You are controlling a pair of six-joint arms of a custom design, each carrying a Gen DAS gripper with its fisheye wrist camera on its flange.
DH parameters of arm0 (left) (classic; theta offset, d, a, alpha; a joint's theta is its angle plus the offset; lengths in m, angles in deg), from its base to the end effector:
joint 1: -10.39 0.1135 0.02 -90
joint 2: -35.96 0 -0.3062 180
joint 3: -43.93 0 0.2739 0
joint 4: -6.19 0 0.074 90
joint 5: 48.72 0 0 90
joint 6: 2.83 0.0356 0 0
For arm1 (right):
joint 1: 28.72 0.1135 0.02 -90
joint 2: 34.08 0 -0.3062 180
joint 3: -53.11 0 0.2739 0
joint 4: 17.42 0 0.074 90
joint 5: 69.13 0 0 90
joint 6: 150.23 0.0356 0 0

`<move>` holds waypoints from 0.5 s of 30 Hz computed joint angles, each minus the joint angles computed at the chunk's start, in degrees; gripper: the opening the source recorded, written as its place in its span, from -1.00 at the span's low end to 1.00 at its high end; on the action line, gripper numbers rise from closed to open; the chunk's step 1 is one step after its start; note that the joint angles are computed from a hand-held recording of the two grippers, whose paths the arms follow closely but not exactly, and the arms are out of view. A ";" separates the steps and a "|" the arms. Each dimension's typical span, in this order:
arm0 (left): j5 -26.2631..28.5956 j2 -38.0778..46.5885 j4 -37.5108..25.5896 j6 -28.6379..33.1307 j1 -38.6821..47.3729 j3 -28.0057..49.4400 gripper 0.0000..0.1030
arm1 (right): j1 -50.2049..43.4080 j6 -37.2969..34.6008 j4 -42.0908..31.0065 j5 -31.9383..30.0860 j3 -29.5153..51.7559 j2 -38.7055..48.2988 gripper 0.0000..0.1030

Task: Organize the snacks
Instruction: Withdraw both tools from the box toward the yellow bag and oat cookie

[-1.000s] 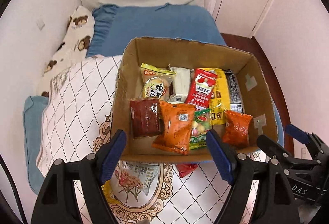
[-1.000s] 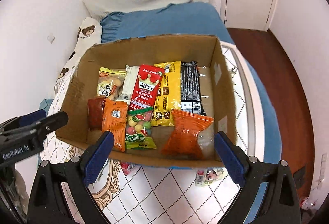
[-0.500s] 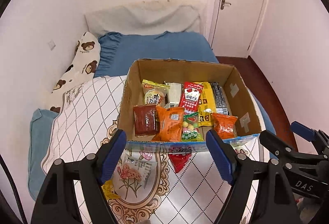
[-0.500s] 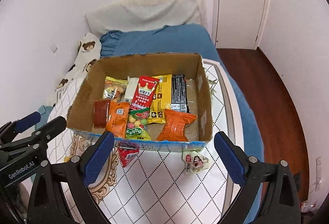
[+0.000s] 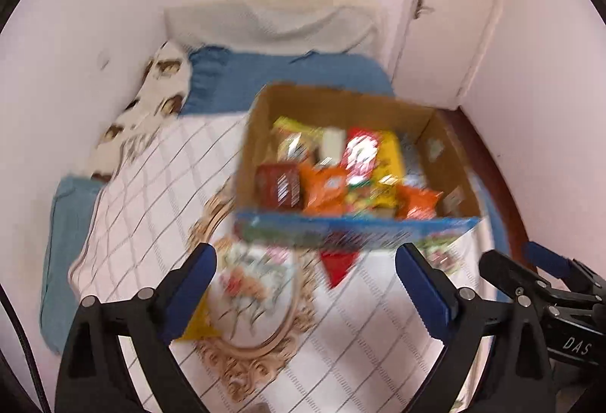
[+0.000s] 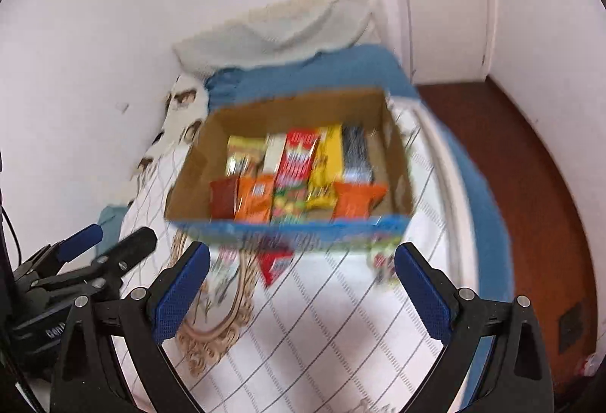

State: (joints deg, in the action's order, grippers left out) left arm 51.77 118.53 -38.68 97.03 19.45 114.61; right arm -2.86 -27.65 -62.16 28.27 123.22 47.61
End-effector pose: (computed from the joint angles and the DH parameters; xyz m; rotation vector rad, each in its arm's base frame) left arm 0.3054 0.0421 0.2695 0.0873 2.5383 -0.1053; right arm 0.2762 0.1288 0.2705 0.1999 2.5504 0.2336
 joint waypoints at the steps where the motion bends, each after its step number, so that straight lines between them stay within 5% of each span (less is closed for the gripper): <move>1: -0.52 0.82 0.10 0.80 1.78 -0.73 0.88 | 0.11 0.36 1.22 -1.43 -0.92 1.10 0.94; 12: -9.02 12.99 6.34 11.51 16.40 -4.62 0.88 | 4.53 10.29 20.99 -17.61 -7.25 22.29 0.92; 15: -11.08 16.25 9.55 17.49 16.72 -4.85 0.88 | 5.55 10.91 23.88 -18.53 -6.82 26.27 0.62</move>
State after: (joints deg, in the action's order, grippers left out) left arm 40.68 134.79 -29.13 114.53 36.17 109.76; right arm 2.69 -16.74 -38.28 9.74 116.40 73.88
